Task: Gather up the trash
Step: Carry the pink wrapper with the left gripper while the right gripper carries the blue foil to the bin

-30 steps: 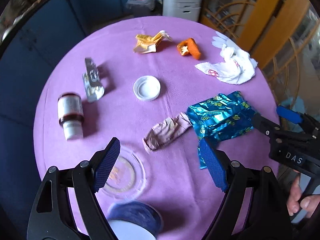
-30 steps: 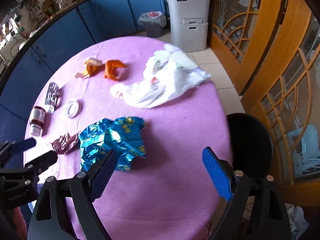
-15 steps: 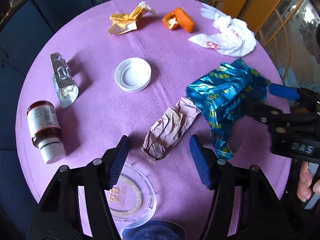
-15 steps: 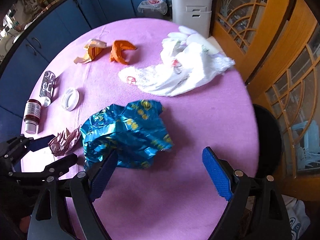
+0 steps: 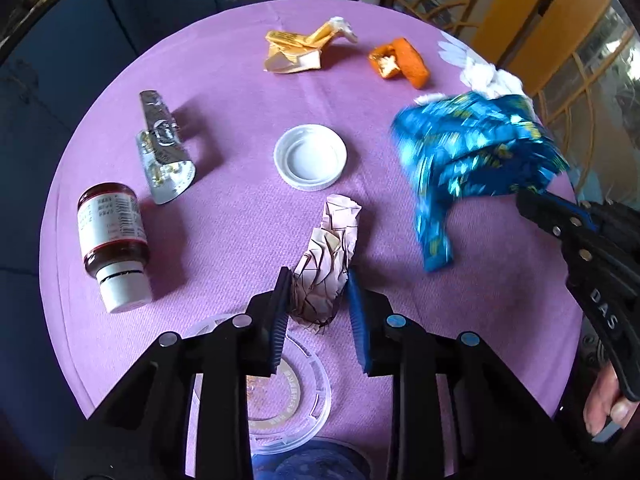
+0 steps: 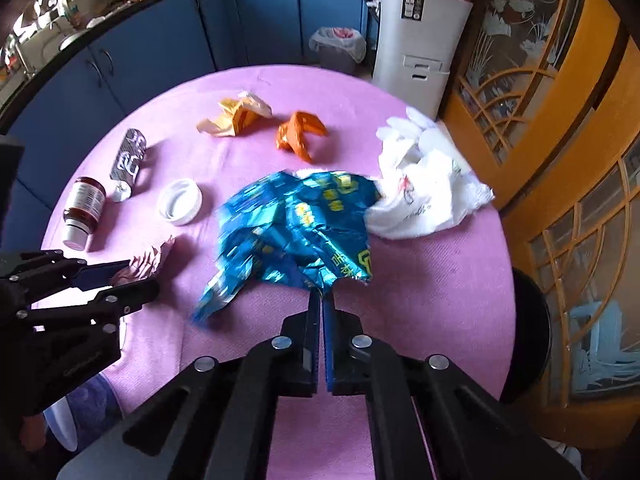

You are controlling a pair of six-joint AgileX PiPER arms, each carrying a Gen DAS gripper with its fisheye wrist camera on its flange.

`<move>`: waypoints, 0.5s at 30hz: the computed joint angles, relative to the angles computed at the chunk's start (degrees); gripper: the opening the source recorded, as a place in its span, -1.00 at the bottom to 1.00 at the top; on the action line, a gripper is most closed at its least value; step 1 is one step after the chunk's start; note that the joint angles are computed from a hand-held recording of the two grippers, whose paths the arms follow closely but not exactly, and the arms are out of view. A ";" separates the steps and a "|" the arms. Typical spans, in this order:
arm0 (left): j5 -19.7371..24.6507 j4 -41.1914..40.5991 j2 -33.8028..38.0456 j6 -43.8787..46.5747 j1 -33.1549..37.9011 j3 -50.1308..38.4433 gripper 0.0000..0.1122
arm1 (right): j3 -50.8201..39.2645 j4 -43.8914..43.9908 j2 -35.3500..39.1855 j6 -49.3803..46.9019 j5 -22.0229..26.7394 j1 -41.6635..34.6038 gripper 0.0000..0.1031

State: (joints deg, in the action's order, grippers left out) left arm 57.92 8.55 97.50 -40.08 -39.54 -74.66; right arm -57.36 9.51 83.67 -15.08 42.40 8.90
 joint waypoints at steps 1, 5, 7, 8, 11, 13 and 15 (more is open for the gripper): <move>0.15 0.44 -0.30 -0.89 -0.02 0.10 -0.49 | 0.03 0.57 -0.35 -0.84 0.19 -0.48 -0.98; 2.87 3.76 -0.71 -6.13 -2.34 -1.90 -0.49 | 0.20 2.25 -1.96 -2.86 0.65 -2.09 -0.98; 3.70 5.06 -1.42 -7.87 -3.24 -2.57 -0.50 | 0.22 2.50 -3.22 -3.14 1.02 -2.58 -0.98; 3.87 5.36 -1.70 -8.10 -3.38 -2.70 -0.50 | 0.01 2.71 -3.57 -3.39 1.34 -2.83 -0.98; 5.44 5.71 -1.72 -8.00 -4.24 -5.36 -0.50 | 0.09 3.68 -5.23 -4.37 1.85 -3.96 -0.98; 5.91 6.47 -1.21 -8.59 -5.23 -6.70 -0.50 | 0.05 4.22 -6.31 -5.28 2.24 -5.02 -0.98; 7.33 7.22 0.27 -9.52 -6.82 -9.78 -0.50 | -0.06 5.43 -7.36 -6.88 2.91 -6.84 -0.98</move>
State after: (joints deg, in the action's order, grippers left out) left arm 65.25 15.77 97.77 -49.60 -46.36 -84.43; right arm -57.43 14.93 76.32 -21.96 45.31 2.06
